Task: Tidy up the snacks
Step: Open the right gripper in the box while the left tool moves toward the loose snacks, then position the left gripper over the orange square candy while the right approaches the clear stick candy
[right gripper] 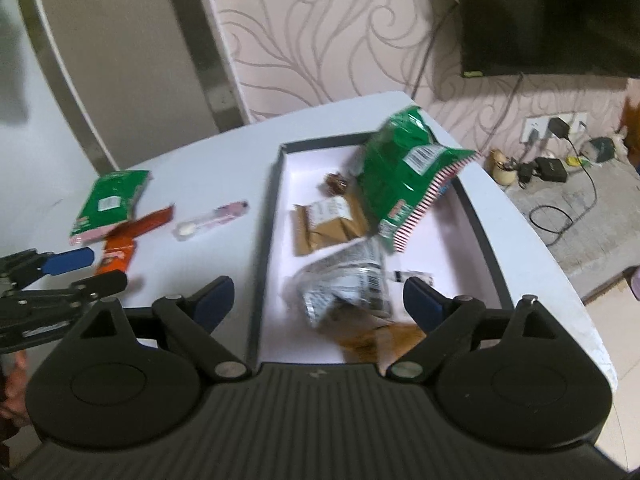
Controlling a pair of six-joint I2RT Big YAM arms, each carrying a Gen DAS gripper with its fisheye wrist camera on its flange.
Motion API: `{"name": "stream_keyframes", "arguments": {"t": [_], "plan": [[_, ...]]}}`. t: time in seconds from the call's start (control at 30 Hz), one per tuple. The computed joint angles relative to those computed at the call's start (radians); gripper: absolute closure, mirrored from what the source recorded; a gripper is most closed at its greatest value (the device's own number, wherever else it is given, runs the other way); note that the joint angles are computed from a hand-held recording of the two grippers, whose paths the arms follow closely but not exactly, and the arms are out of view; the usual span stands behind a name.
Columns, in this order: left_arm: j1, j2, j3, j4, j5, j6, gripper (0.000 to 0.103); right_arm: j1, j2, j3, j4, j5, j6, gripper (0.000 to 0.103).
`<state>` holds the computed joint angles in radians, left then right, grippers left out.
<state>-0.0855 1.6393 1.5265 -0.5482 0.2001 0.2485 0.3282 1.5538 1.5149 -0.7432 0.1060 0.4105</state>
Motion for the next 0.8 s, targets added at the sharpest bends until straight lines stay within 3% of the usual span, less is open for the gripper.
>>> {"name": "stream_keyframes", "arguments": {"t": [0.27, 0.43, 0.8], "plan": [[0.018, 0.068, 0.049, -0.026, -0.133, -0.060, 0.038, 0.028, 0.000, 0.023, 0.002, -0.057, -0.052, 0.009], [0.022, 0.115, 0.097, -0.067, -0.137, -0.087, 0.038, 0.031, 0.001, 0.027, -0.006, -0.067, -0.059, 0.009], [0.021, 0.146, 0.134, -0.067, -0.105, -0.114, 0.039, 0.039, 0.011, 0.041, -0.024, -0.099, -0.093, 0.010]]}}
